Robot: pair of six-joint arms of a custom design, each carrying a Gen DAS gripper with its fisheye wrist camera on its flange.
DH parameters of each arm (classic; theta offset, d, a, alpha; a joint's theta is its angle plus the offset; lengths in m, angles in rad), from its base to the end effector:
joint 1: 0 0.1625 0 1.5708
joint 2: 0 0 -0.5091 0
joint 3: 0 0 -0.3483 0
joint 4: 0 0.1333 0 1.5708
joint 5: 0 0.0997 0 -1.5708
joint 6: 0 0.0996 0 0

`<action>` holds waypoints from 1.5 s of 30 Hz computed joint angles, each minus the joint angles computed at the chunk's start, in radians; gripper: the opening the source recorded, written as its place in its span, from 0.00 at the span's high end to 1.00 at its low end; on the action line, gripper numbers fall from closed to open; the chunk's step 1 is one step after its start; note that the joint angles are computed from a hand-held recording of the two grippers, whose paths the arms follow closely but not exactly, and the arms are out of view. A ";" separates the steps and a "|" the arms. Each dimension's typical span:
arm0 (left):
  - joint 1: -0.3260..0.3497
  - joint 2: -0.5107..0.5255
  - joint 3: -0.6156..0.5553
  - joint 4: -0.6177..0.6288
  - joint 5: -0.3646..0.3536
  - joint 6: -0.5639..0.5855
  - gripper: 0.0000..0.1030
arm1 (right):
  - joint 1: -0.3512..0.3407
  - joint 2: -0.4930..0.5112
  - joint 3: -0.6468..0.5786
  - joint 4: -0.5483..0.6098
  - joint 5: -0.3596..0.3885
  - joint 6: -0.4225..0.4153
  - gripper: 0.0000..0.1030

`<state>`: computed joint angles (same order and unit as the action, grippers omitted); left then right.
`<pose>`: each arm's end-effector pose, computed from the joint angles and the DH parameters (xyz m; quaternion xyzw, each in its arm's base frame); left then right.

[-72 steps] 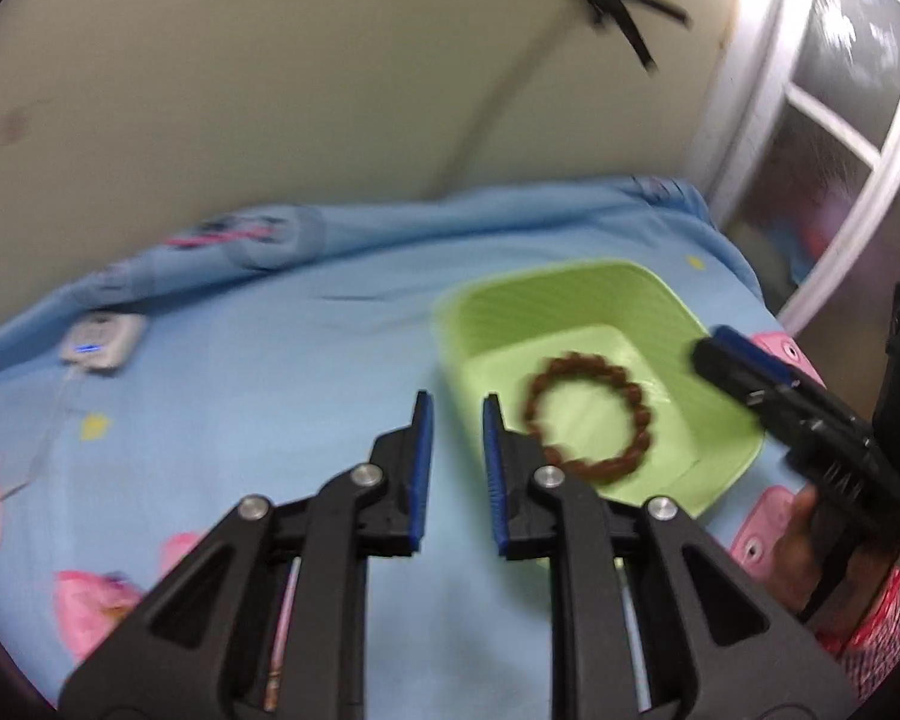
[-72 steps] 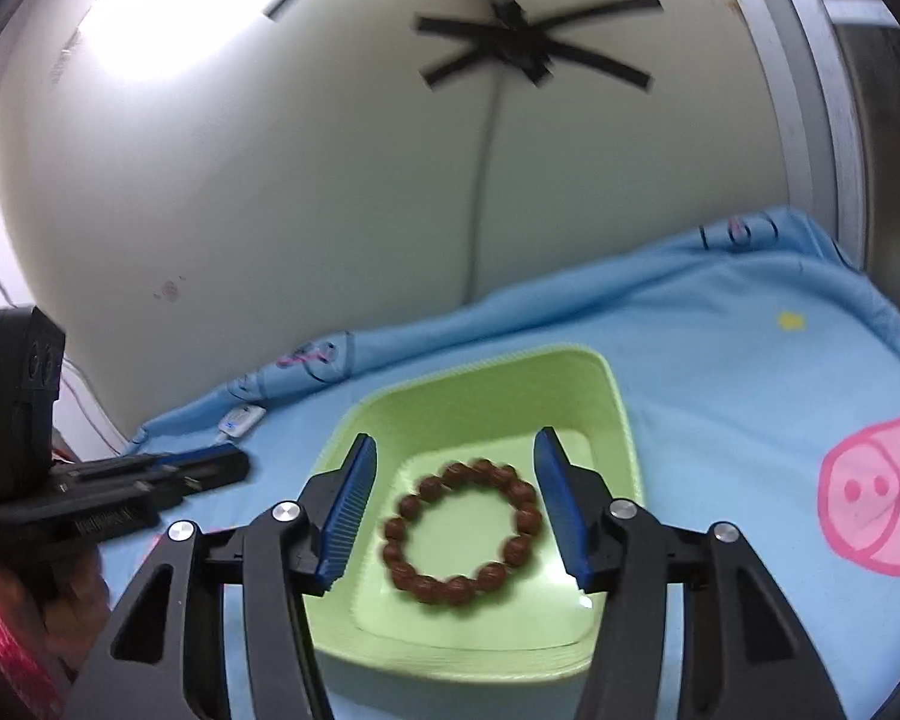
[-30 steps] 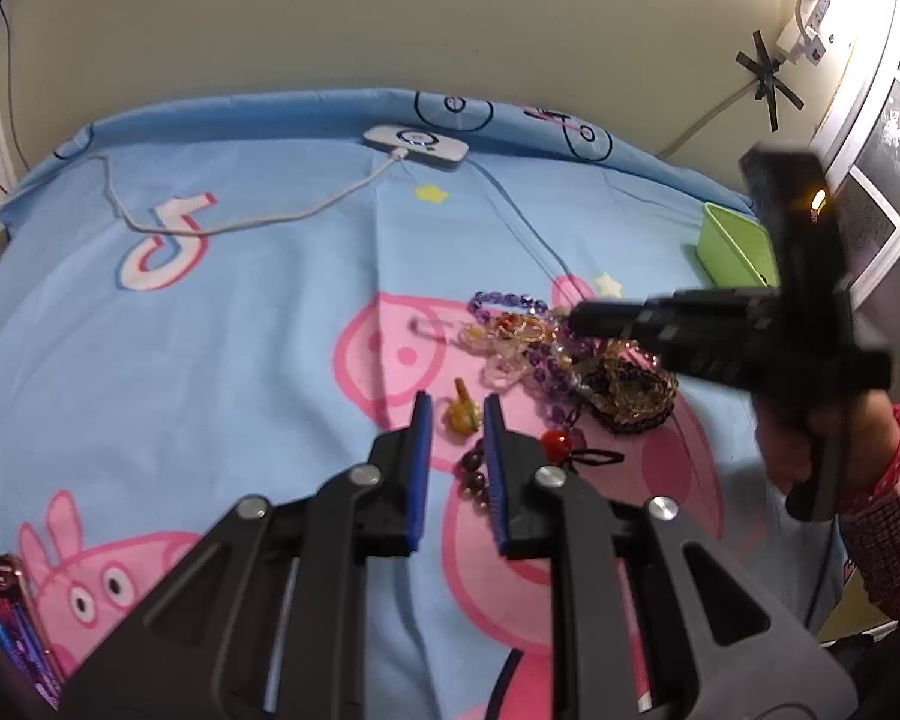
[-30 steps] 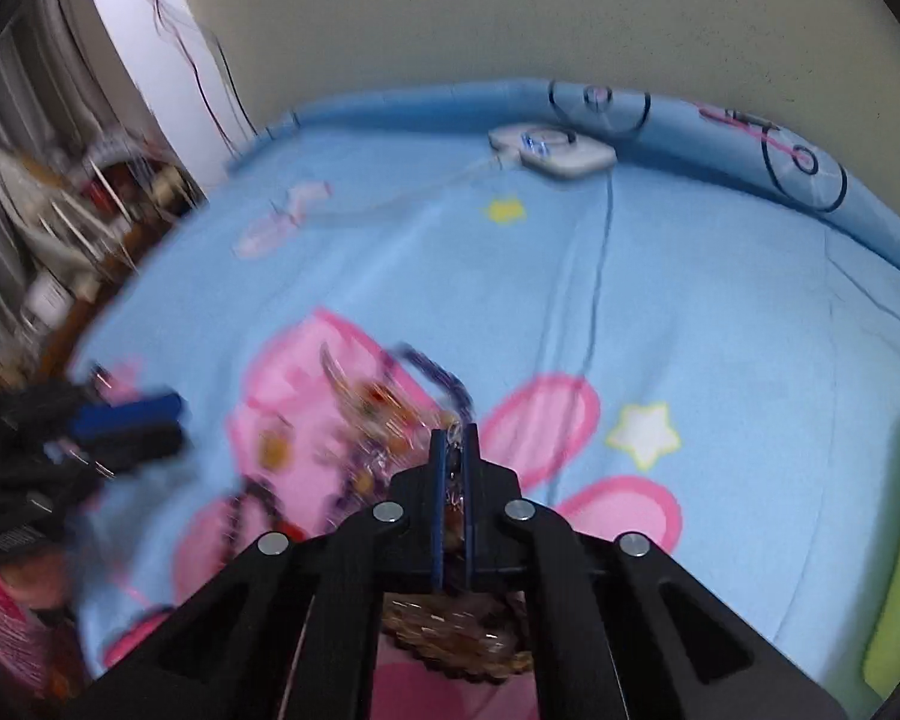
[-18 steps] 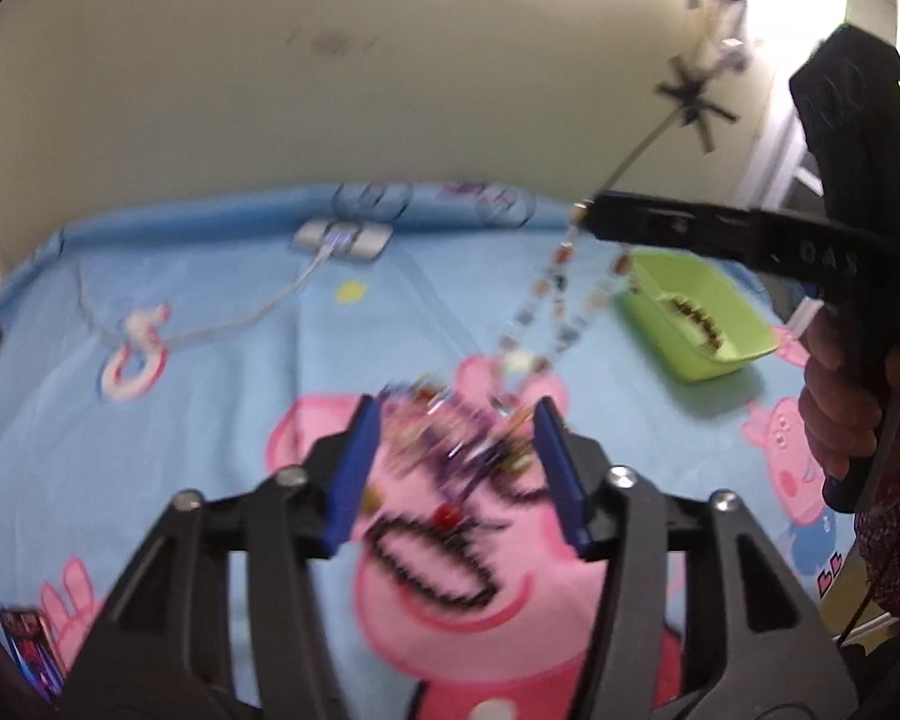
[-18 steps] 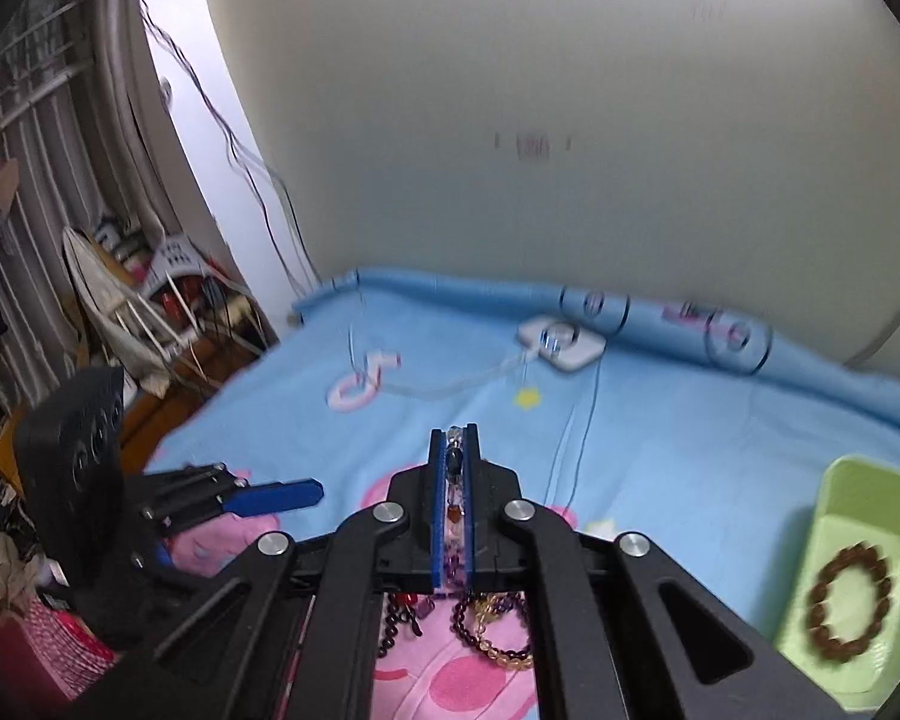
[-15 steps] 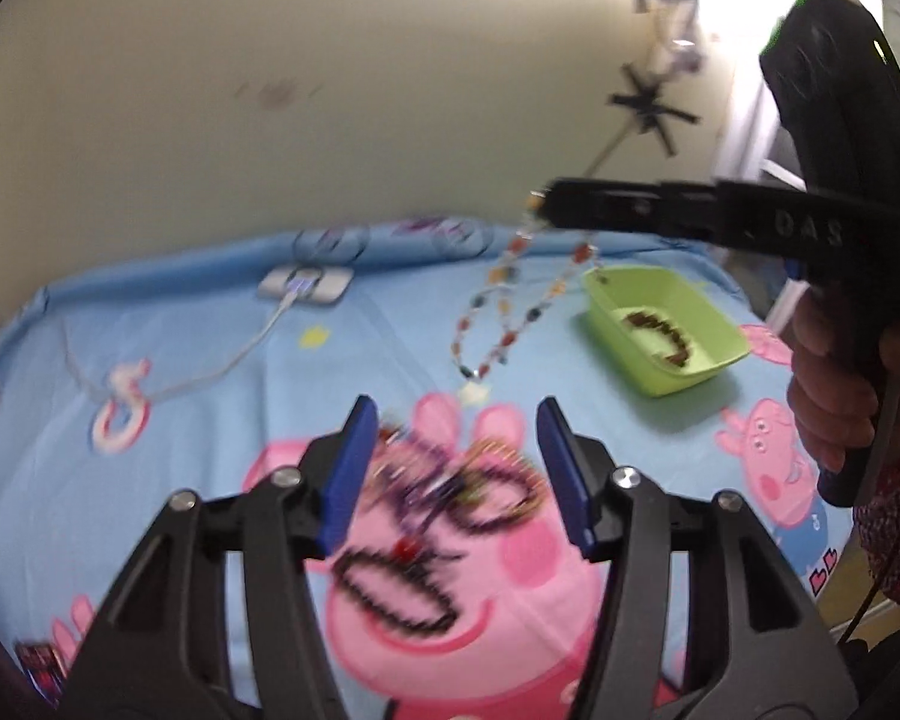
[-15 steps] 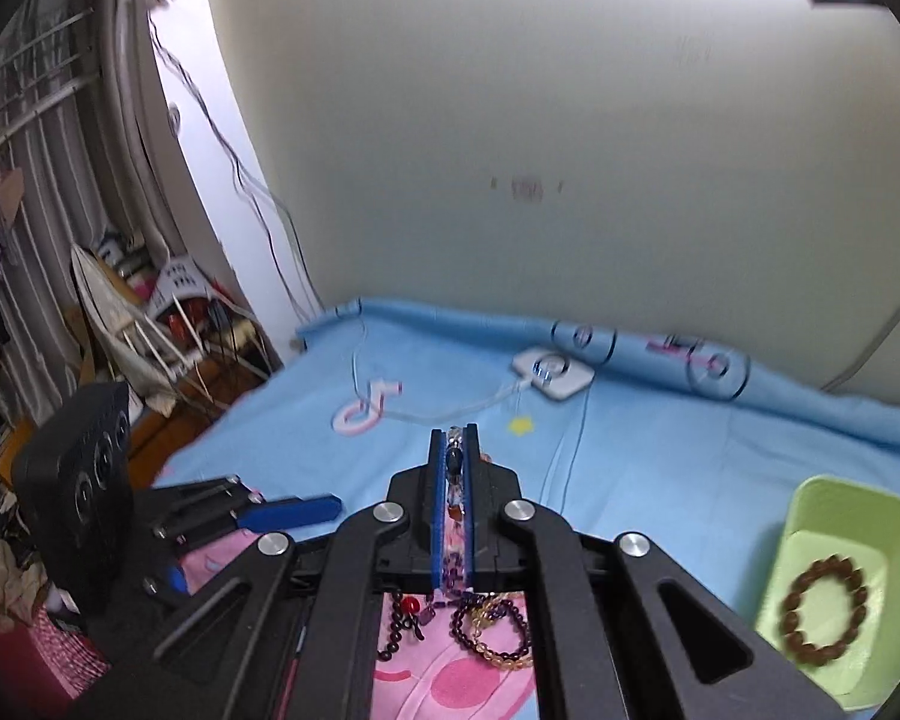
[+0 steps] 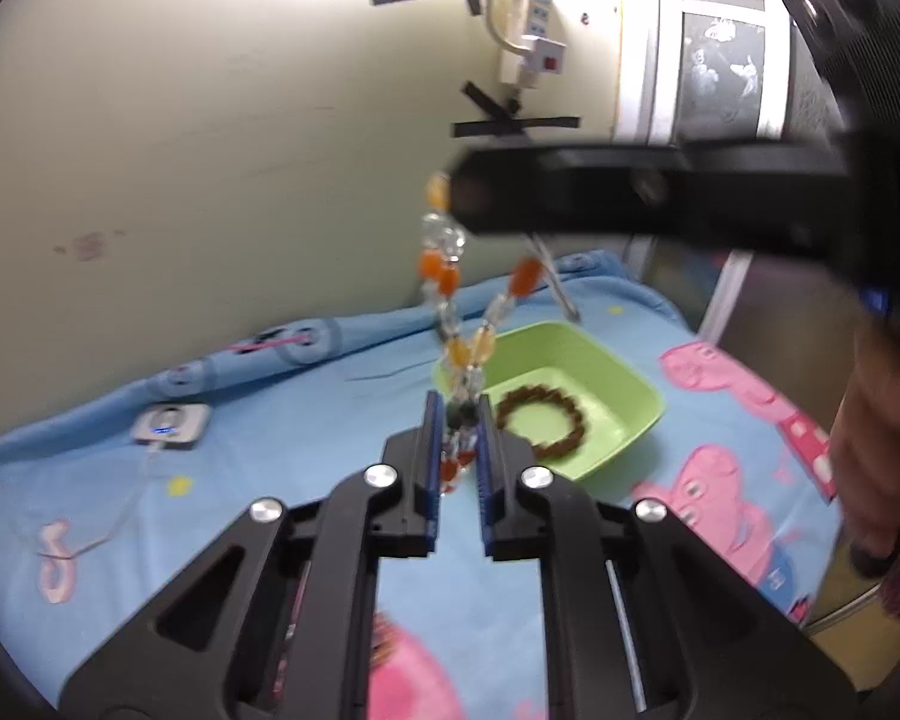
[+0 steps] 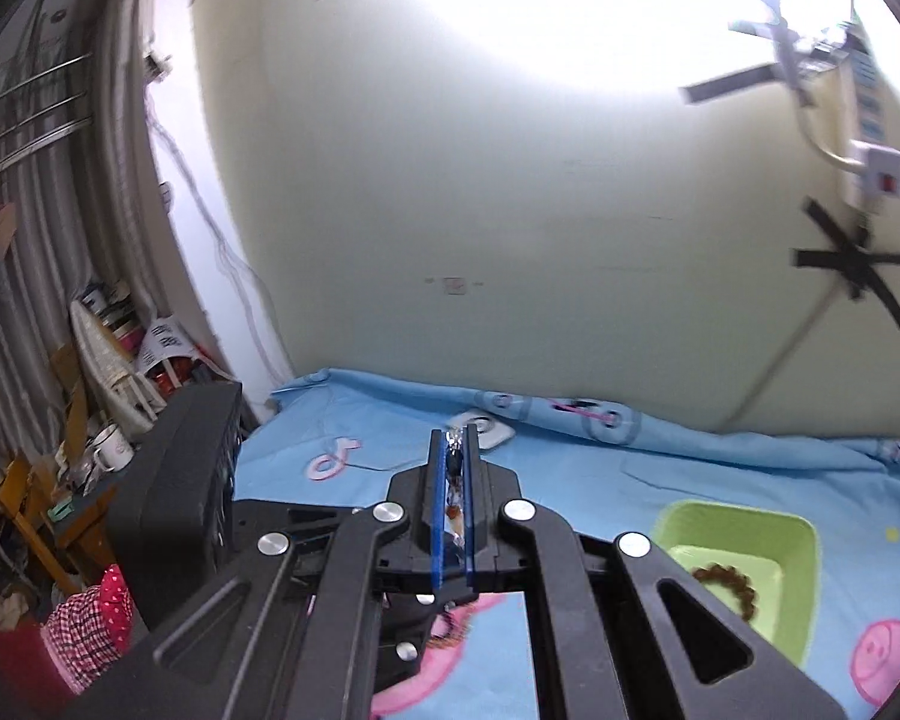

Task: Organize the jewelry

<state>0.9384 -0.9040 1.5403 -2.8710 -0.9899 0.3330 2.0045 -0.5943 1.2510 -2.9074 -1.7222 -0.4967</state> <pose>-0.2768 -0.6958 0.3514 0.3378 0.8456 -0.3491 0.2212 0.4591 -0.7099 0.2210 0.3992 -0.8515 0.3301 0.0817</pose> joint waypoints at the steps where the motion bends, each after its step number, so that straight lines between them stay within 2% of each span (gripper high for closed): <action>1: 0.000 0.018 -0.015 0.001 -0.009 0.004 0.91 | -0.009 -0.009 0.009 -0.008 -0.001 0.007 1.00; 10: 0.000 0.159 -0.151 0.134 -0.030 -0.036 0.91 | -0.107 -0.077 0.108 -0.081 -0.041 0.073 1.00; 15: 0.012 0.238 -0.259 0.254 0.013 -0.097 0.91 | -0.171 -0.083 0.120 -0.059 -0.040 0.115 1.00; 18: 0.023 0.265 -0.323 0.385 0.048 -0.179 0.80 | -0.199 -0.078 0.122 -0.070 -0.037 0.131 1.00; 20: 0.026 0.263 -0.327 0.407 0.060 -0.205 0.77 | -0.204 -0.075 0.121 -0.066 -0.053 0.130 1.00; 26: 0.019 0.177 -0.254 0.308 0.067 -0.178 0.75 | -0.192 -0.085 0.137 -0.118 -0.002 0.109 0.87; 28: 0.015 0.120 -0.203 0.245 0.072 -0.164 0.75 | -0.184 -0.086 0.138 -0.122 0.035 0.100 0.79; 30: 0.013 0.068 -0.156 0.195 0.094 -0.154 0.75 | -0.170 -0.084 0.137 -0.123 0.062 0.096 0.62; 32: 0.015 0.014 -0.105 0.148 0.137 -0.150 0.75 | -0.156 -0.078 0.134 -0.092 0.080 0.085 0.60; 36: 0.031 -0.079 -0.015 0.103 0.214 -0.163 0.75 | -0.133 -0.046 0.099 0.001 0.092 0.082 0.60; 40: 0.074 -0.163 0.075 0.106 0.260 -0.215 0.75 | -0.105 0.012 0.043 0.098 0.069 0.068 0.63; 42: 0.105 -0.197 0.111 0.133 0.261 -0.253 0.75 | -0.091 0.046 0.009 0.157 0.046 0.060 0.75; 45: 0.149 -0.222 0.142 0.166 0.243 -0.290 0.75 | -0.071 0.108 -0.057 0.250 0.000 0.058 0.88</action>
<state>1.0876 -1.1264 1.6822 -2.7047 -0.7469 0.0428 1.9334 -0.4865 1.1941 -2.6574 -1.7227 -0.4392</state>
